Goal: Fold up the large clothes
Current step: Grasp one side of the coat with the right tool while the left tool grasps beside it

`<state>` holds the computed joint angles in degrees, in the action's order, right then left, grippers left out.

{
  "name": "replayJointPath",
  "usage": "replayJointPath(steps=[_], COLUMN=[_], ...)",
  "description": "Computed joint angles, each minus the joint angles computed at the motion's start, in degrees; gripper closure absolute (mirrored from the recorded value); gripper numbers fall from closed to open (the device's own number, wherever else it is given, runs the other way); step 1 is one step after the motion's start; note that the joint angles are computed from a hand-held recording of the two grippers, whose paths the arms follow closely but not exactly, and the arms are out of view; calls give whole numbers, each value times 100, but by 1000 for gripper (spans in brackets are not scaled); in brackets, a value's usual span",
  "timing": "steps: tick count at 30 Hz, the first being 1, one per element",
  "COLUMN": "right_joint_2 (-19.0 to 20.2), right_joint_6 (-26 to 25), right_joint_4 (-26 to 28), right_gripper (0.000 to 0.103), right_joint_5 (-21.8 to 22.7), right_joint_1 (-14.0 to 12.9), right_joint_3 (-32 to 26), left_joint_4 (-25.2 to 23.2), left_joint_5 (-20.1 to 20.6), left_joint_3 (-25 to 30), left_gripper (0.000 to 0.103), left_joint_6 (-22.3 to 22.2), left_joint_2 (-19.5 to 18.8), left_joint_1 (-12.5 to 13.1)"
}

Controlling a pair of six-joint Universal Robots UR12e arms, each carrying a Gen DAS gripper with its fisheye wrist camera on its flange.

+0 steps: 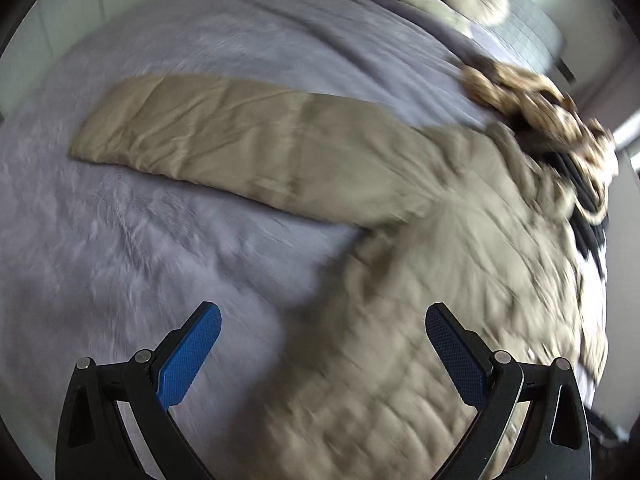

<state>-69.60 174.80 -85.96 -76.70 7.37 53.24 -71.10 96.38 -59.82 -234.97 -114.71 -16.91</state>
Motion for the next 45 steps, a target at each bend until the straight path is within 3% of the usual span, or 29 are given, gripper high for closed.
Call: replayJointPath(steps=[6, 12, 17, 19, 20, 21, 22, 23, 26, 27, 29, 30, 31, 35, 41, 45], right_joint_2=[200, 443, 785, 965, 1119, 1190, 1336, 1477, 1755, 1793, 1982, 2187, 2267, 2533, 2814, 2381], right_joint_6=[-255, -389, -333, -268, -215, -170, -76, 14, 281, 366, 552, 634, 731, 810, 681, 661], right_joint_4=[-45, -202, -505, -559, -557, -568, -626, -716, -955, -1030, -1021, -745, -608, -328, 234, 114], right_gripper=[0, 0, 0, 0, 0, 0, 0, 0, 0, 3, 35, 74, 90, 92, 96, 96], right_joint_5=[115, 254, 559, 748, 909, 1007, 1093, 1103, 1238, 1278, 1474, 1625, 1702, 2068, 2196, 2650], right_joint_1=[220, 336, 412, 441, 450, 458, 481, 518, 570, 576, 588, 601, 603, 664, 674, 440], right_joint_3=[-30, -232, -592, -813, -1011, -1109, -1291, -1466, -1784, -1803, -1992, -2260, -2357, -2556, -2860, -2244], left_joint_4=[1517, 1958, 1969, 1924, 1875, 1863, 2075, 2272, 2294, 2295, 2408, 2430, 2486, 2757, 2624, 2336], left_joint_5=[-334, -255, 212, 404, 392, 242, 3, -138, 143, 219, 340, 404, 461, 512, 160, 196], left_joint_3=[-1308, -1690, -1429, -1298, -1233, -1167, -1216, -1247, -1075, -1002, -954, -890, -838, -737, 214, 1181], left_gripper=[0, 1, 1, 13, 44, 82, 95, 96, 96, 96, 96, 96, 96, 96, 96, 96], left_joint_6=[-587, -853, -923, -1011, -998, -928, -868, -878, -479, -303, 61, 239, 422, 1045, 2025, 2732], left_joint_2=[392, 412, 244, 176, 141, 95, 95, 97, 78, 71, 128, 132, 140, 210, -280, -816], left_joint_1=[611, 952, 1033, 1067, 1092, 1143, 1199, 1239, 1168, 1142, 1093, 1067, 1039, 907, 603, 302])
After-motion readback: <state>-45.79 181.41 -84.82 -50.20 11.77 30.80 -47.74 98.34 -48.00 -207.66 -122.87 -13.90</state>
